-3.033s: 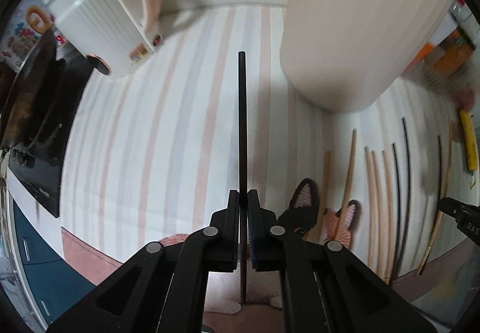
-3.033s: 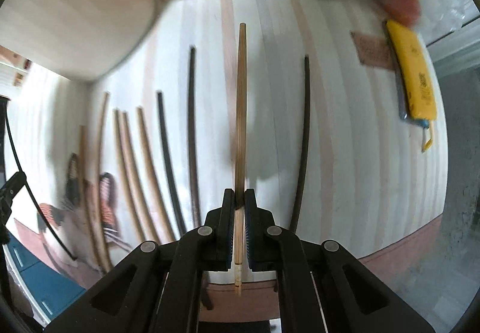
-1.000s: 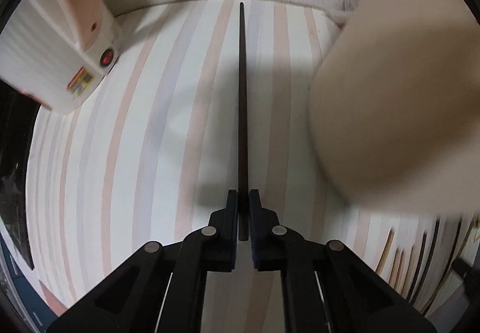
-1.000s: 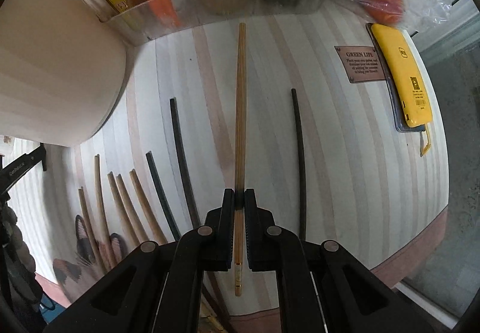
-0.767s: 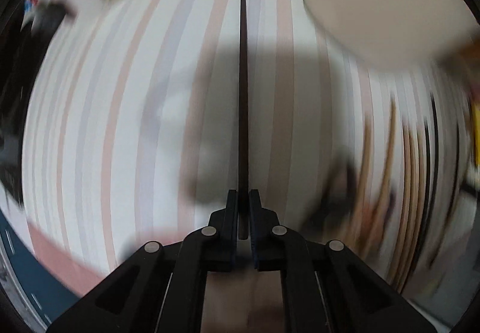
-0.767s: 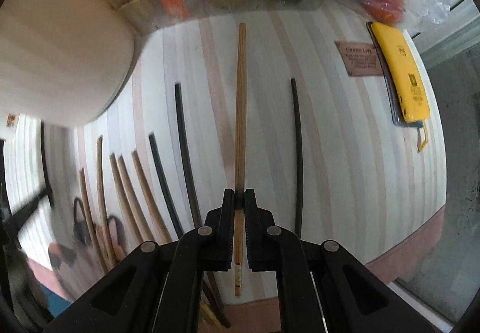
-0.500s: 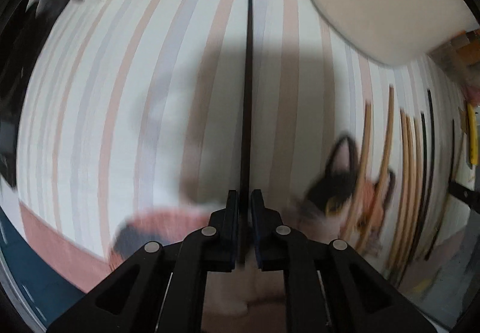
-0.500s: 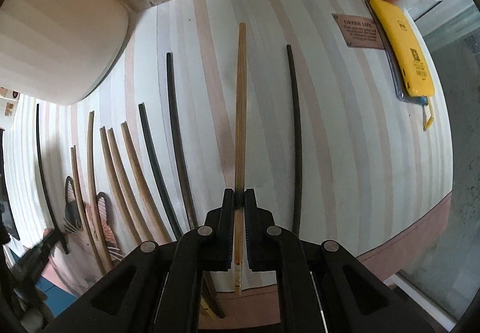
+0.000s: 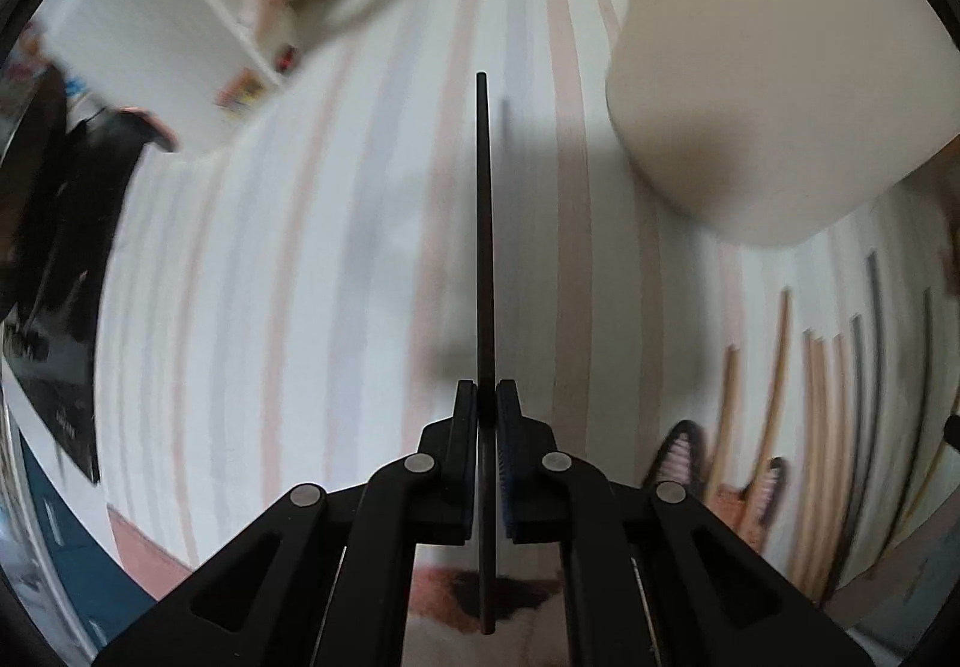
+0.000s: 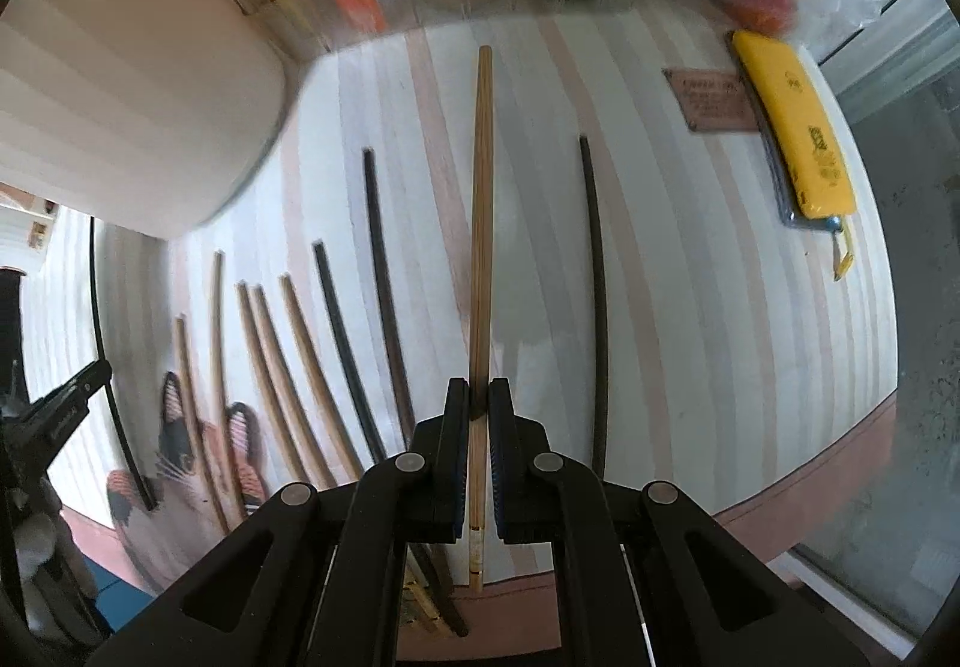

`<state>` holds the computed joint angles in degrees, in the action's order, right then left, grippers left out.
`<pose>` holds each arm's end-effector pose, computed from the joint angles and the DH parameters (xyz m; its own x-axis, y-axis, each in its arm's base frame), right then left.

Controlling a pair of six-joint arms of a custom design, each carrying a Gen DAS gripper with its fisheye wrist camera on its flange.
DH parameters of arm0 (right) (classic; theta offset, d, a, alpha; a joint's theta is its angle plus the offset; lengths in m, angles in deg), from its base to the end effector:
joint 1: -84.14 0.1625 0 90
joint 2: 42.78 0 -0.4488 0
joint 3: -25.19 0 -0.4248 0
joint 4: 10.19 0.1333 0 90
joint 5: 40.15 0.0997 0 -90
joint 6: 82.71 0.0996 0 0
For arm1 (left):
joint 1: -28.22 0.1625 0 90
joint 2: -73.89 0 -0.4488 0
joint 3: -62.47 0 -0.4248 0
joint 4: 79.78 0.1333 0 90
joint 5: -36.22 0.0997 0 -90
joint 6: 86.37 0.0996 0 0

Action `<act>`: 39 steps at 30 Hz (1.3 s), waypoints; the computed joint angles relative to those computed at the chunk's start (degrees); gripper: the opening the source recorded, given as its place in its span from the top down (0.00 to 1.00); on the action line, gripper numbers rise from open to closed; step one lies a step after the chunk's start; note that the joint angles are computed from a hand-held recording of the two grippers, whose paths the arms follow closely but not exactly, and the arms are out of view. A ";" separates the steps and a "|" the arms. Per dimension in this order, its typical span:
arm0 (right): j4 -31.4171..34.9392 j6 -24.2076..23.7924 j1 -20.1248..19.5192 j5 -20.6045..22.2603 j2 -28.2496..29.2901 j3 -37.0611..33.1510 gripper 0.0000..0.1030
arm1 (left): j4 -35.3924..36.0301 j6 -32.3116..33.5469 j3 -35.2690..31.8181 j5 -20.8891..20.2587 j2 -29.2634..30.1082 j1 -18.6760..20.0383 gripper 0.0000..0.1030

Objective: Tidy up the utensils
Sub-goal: 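Lift both chopsticks and carry them toward the beige chopstick holder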

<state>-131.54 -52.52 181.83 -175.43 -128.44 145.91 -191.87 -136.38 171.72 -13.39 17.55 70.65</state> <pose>0.1257 -0.4640 0.2896 -0.6646 0.3765 0.6454 0.2321 0.9251 -0.3006 -0.2737 -0.5182 0.0810 -0.6584 0.0613 -0.7502 0.2014 0.9747 -0.0971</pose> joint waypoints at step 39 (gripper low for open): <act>-34.15 -27.25 11.90 4.95 17.40 -28.99 0.94 | -28.75 20.18 -24.22 10.46 6.08 -7.33 0.97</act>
